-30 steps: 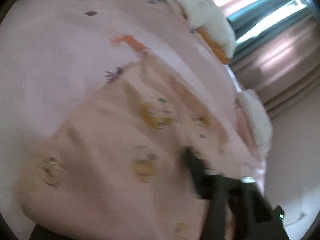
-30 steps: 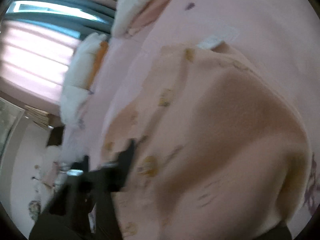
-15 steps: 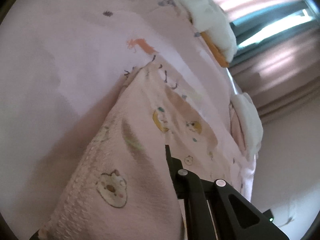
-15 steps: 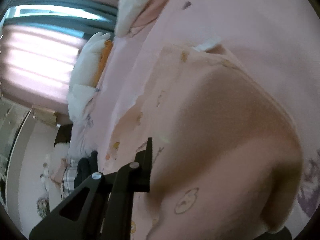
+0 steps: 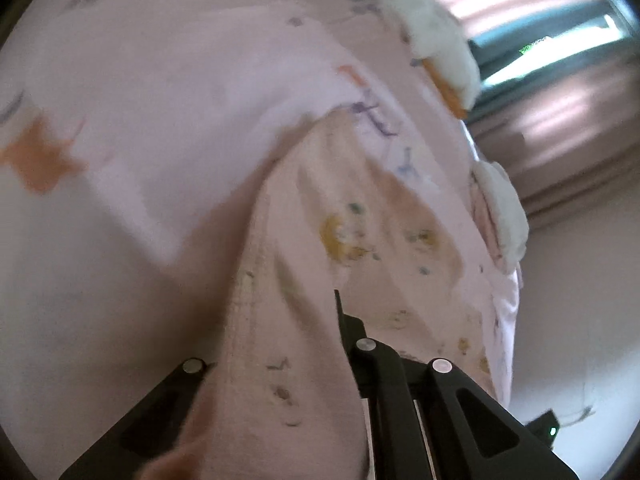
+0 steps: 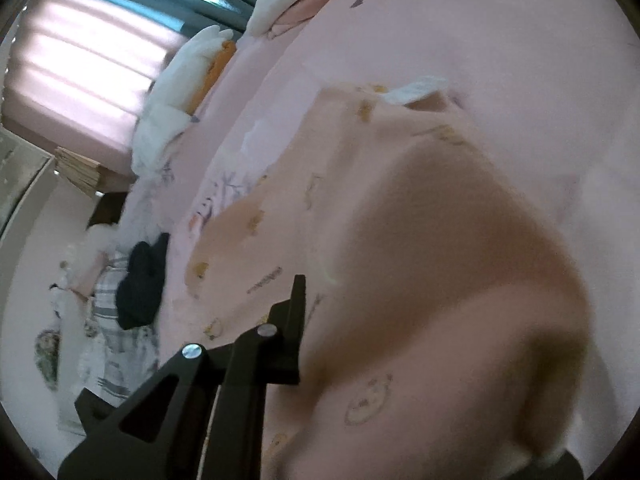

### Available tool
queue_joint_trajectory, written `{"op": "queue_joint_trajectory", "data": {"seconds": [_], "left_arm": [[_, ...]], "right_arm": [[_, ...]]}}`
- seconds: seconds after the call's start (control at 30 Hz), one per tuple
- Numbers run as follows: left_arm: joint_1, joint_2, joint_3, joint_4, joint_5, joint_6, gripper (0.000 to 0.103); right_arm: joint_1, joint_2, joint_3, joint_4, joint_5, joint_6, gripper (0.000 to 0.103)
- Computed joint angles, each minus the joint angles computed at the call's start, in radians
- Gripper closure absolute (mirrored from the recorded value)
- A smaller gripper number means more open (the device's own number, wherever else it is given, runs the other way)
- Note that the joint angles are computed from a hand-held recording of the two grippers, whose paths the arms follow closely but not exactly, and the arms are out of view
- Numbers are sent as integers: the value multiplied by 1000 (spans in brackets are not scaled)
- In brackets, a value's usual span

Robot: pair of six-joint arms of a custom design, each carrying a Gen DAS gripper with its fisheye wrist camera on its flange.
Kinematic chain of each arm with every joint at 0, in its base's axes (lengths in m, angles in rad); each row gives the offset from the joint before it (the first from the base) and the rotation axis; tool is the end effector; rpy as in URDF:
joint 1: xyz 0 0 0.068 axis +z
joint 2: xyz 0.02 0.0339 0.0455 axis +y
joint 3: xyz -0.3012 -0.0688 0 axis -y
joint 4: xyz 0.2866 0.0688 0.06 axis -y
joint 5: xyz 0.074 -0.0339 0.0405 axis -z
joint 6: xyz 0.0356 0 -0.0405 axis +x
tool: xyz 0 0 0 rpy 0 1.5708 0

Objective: Fold small clothes

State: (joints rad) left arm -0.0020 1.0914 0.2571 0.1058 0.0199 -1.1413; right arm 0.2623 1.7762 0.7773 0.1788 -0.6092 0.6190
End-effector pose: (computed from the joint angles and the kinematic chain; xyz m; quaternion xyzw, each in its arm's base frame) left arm 0.1998 -0.0011 0.1358 -0.4888 0.7707 -0.2288 0.3389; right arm 0.3399 0.1123 0.1244 0.0493 0.8930 0.4015 0.1973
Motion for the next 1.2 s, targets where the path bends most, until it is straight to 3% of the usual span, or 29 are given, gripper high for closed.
{"op": "queue_joint_trajectory", "data": {"seconds": [0.07,0.13,0.23,0.37,0.53,0.6,0.7,0.77,0.93,1.0,1.07,1.2], "left_arm": [[50,-43,-55,53,64,13,91],[71,-124,-73,-13,85,39,91],[34,-210,-67,-125,22,83,90],[17,-307,-107,-165,12,34,90],[155,-312,-122,-145,201,56,89],[164,-338,-121,-176,215,72,89],[128,-398,-112,-260,167,102,88],[144,-447,-107,-329,184,120,86],[209,-623,-83,-570,157,162,86],[183,-673,-80,-632,62,175,86],[97,-627,-61,-663,-101,185,96],[154,-635,-48,-697,-44,228,97]], "right_arm": [[-18,-9,-18,2,-9,-4,92],[-39,-22,-28,-24,-15,-40,94],[-68,-51,-69,-12,-9,-73,95],[-111,-71,-117,20,-45,-50,95],[-160,-95,-141,6,-36,-45,97],[-175,-111,-149,-6,-37,-45,97],[-173,-141,-162,-34,-3,-101,97],[-174,-156,-174,-35,23,-116,97],[-170,-175,-174,-66,59,-135,97],[-164,-175,-174,-70,71,-141,97],[-164,-174,-175,-69,77,-137,97],[-167,-201,-185,-99,84,-140,97]]}}
